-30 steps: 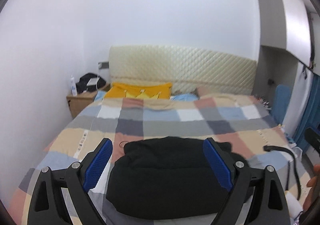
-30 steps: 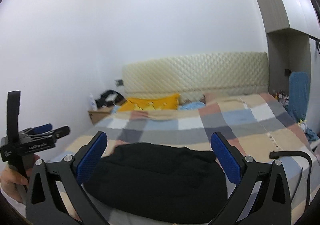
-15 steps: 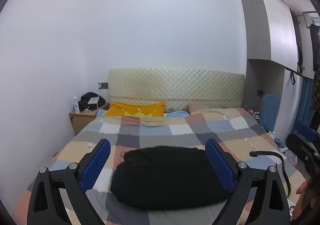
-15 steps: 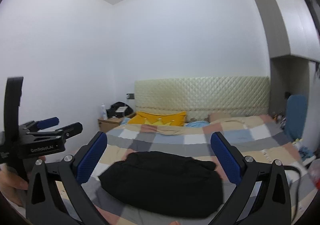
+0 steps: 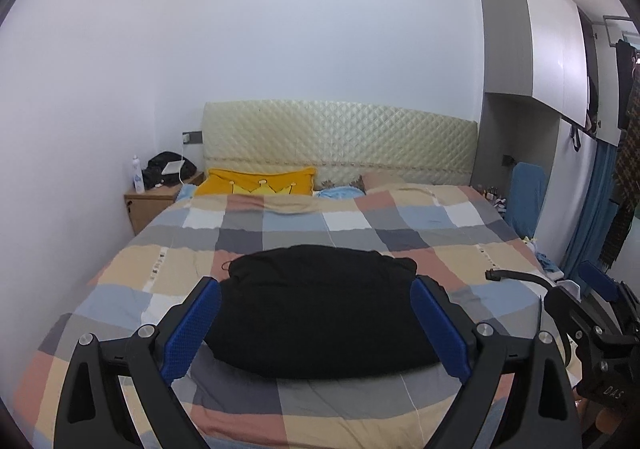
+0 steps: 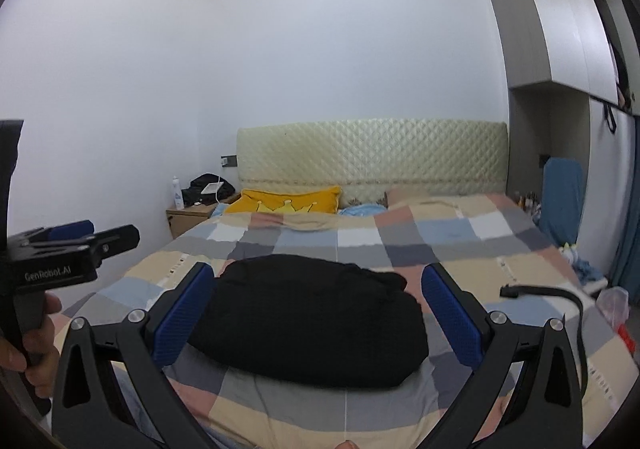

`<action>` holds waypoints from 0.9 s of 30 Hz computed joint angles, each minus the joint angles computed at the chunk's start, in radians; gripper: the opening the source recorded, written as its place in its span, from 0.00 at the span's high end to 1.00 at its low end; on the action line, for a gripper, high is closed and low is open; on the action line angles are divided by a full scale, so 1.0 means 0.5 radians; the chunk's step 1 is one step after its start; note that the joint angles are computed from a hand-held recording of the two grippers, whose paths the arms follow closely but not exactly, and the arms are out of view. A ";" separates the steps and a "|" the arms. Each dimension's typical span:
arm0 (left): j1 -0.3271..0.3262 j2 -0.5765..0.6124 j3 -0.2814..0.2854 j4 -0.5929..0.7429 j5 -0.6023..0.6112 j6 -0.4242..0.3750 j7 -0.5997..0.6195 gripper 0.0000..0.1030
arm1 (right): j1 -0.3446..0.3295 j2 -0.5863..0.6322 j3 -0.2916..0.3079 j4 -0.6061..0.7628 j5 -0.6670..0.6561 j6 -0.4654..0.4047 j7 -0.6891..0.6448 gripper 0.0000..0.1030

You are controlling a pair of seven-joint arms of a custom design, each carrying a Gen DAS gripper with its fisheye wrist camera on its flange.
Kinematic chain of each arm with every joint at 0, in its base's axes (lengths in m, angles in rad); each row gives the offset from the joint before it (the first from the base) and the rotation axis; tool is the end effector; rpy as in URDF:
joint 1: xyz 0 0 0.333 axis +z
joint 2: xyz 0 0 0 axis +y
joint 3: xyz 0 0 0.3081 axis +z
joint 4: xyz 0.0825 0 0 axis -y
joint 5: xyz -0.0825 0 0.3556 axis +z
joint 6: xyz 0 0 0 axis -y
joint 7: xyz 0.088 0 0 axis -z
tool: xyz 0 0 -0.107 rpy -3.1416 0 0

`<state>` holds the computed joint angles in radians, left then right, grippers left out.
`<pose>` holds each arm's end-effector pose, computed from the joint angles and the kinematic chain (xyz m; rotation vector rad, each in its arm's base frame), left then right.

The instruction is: Fold large clothes

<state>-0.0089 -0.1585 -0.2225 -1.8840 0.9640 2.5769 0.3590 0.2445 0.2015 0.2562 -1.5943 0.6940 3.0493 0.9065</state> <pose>0.5158 -0.1463 0.6627 -1.7286 1.2061 -0.8332 0.5861 0.2418 0.6532 -1.6244 0.9920 -0.6201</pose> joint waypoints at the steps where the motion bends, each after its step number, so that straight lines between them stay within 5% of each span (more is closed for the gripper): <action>1: 0.004 -0.001 -0.003 -0.014 0.025 0.013 -0.028 0.07 | -0.029 -0.013 0.032 -0.018 0.062 -0.007 -0.057 0.00; 8: 0.030 0.067 0.006 -0.042 0.203 -0.028 -0.277 0.07 | -0.036 -0.015 0.060 -0.050 0.354 0.021 -0.311 0.00; 20: -0.056 0.192 0.085 -0.054 0.053 0.025 -0.179 0.07 | 0.029 0.118 -0.055 -0.086 0.026 -0.029 0.101 0.00; 27: -0.097 0.300 0.117 0.003 -0.101 0.019 -0.057 0.07 | -0.021 0.184 -0.001 -0.066 -0.152 -0.048 0.237 0.00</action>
